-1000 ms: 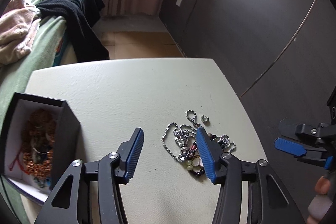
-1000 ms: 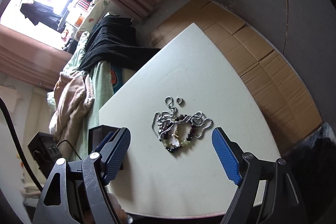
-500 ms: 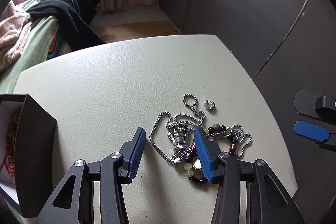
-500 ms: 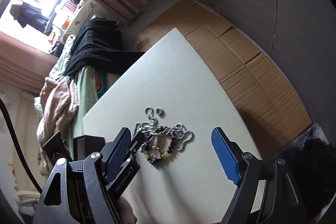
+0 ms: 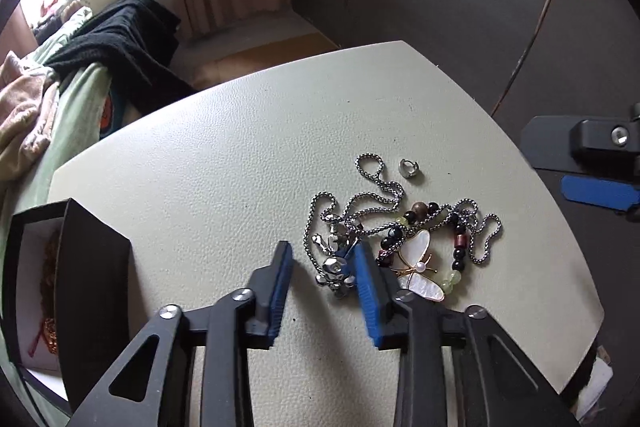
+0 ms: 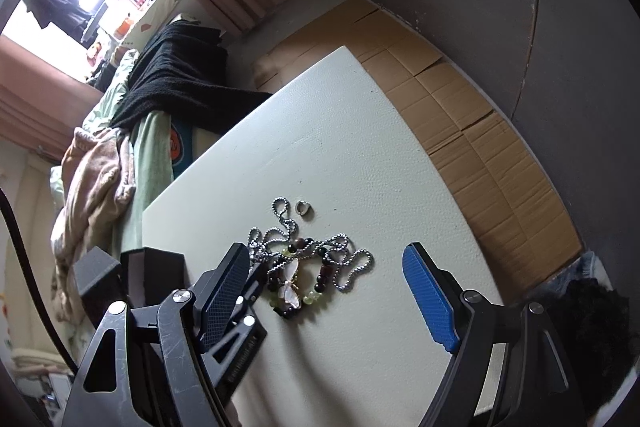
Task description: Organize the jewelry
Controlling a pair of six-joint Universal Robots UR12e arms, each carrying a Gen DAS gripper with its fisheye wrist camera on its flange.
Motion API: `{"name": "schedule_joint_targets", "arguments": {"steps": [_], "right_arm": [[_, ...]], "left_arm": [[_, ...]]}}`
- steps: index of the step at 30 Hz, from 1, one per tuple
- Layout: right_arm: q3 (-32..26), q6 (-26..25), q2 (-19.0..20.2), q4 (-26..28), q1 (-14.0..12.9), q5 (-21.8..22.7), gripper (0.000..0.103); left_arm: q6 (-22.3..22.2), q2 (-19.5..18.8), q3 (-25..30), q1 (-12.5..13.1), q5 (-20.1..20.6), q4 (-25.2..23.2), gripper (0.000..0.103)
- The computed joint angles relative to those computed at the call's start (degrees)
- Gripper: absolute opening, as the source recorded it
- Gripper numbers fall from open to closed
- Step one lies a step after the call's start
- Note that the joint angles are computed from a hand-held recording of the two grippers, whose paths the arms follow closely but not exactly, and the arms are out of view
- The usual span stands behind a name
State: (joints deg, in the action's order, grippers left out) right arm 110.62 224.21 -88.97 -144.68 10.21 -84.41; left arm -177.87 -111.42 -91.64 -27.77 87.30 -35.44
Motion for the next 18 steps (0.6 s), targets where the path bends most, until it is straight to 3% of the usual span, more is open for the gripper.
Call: {"name": "schedule_joint_targets", "arguments": {"steps": [3, 5, 13, 18], "right_arm": [[-0.26, -0.39, 0.56, 0.06, 0.02, -0.23, 0.079], [-0.27, -0.47, 0.84, -0.02, -0.12, 0.03, 0.072], [-0.68, -1.17, 2.16, -2.01, -0.09, 1.28, 0.065], [-2.08, -3.88, 3.88, -1.60, 0.44, 0.83, 0.048]], "left_arm": [[-1.13, 0.17, 0.07, 1.04, -2.19, -0.74, 0.015], [-1.26, 0.35, 0.06, 1.33, -2.25, -0.79, 0.015], [-4.99, 2.27, -1.17, 4.09, -6.87, 2.72, 0.015], [-7.74, 3.32, -1.89, 5.69, -7.81, 5.51, 0.015]]}}
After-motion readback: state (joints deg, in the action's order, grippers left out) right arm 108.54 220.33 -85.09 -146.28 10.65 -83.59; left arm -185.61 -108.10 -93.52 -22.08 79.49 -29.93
